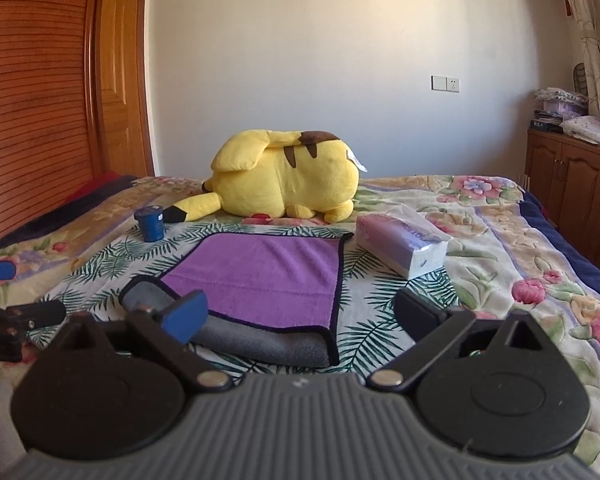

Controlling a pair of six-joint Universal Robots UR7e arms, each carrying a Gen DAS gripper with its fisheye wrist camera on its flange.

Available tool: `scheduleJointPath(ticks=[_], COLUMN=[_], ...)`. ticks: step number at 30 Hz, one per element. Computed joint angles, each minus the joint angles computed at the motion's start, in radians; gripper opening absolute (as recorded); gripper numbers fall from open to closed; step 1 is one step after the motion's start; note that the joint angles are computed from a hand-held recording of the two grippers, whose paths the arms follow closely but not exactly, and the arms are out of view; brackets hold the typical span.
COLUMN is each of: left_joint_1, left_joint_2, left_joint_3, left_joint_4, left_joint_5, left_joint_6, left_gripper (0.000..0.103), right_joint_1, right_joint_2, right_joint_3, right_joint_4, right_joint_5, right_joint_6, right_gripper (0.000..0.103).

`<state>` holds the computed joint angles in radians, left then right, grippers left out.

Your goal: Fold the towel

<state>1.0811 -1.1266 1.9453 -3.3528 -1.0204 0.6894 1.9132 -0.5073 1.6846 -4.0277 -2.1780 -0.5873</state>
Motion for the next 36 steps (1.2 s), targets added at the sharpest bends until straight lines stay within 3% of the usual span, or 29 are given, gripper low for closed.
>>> scheduleJointPath(ticks=[23,36], left_joint_1=[0.042,0.088], left_joint_2=[0.08,0.157], left_joint_3=[-0.128,-0.267], left_joint_4=[0.121,0.205], left_joint_5=[-0.011,-0.047], left_joint_6=[-0.016,-0.033], left_gripper=[0.087,0.087], right_joint_1=[-0.054,-0.08], right_joint_2=[0.002,0.001], right_joint_3=[-0.08,-0.122], right_joint_4=[0.22,0.339], right_joint_5=[0.0,0.019], right_joint_6=[0.04,0.066], right_gripper=[0.086,0.083])
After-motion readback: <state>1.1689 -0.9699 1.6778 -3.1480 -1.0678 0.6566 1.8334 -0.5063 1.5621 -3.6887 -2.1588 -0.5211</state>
